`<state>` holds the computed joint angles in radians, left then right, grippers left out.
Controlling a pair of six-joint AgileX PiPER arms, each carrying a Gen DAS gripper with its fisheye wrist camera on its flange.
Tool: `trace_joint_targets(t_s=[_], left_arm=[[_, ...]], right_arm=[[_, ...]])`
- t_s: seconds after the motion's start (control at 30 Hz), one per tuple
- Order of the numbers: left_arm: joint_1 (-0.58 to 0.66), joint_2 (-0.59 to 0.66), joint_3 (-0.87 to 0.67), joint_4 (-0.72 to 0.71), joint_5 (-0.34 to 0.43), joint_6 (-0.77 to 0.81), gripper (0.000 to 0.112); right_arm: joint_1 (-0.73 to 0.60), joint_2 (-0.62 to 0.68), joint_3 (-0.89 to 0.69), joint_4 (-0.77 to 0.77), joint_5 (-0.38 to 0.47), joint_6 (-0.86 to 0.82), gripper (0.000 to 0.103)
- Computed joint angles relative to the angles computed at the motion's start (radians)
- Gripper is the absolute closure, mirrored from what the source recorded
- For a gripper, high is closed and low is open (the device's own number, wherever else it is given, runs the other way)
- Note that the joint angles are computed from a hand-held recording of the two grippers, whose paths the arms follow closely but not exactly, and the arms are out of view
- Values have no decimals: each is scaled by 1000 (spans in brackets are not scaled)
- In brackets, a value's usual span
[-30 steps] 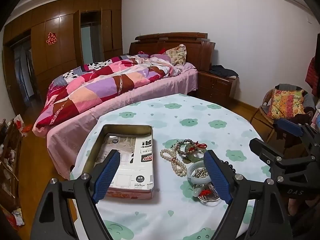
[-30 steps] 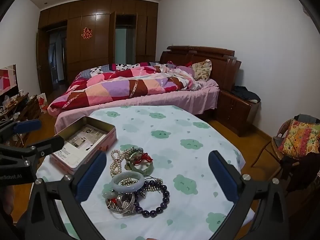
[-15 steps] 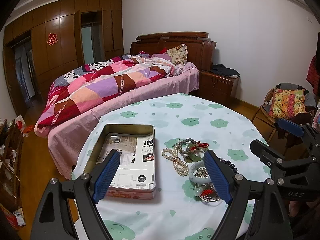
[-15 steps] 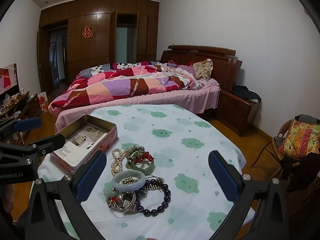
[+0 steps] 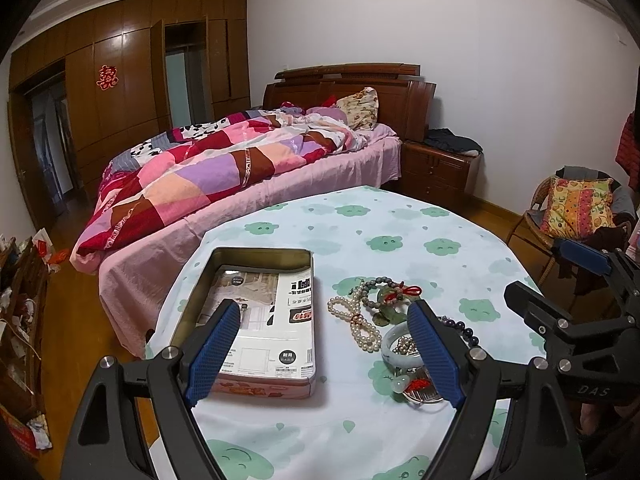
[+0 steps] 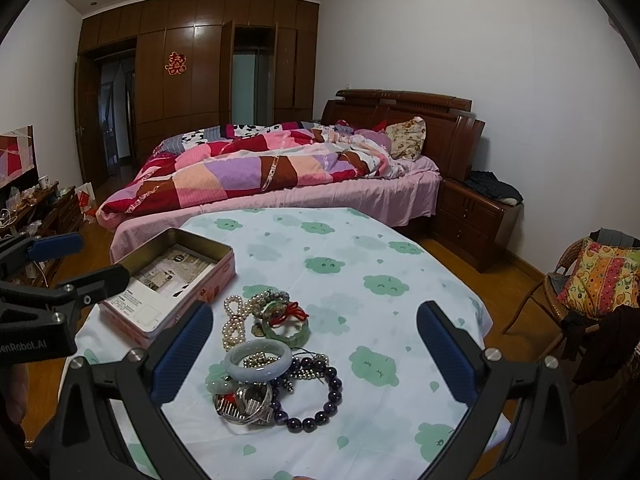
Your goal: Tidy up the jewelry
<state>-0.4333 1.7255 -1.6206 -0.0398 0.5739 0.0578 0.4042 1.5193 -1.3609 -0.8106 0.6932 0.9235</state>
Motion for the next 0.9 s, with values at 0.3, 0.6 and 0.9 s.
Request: trace_joint_targets(t_s=[0.3,0.6,0.9], left_arm=[[15,-3,-3,-21,6,21,27],[29,-3,-5,-40,11,43,27],[37,-5,-6,-51,14,56,27]], right_arm=[[15,-1,3,-12,14,19,0],[-4,0,1,6,-2,-8,0],[-7,-2,1,14,-3,-16,0]])
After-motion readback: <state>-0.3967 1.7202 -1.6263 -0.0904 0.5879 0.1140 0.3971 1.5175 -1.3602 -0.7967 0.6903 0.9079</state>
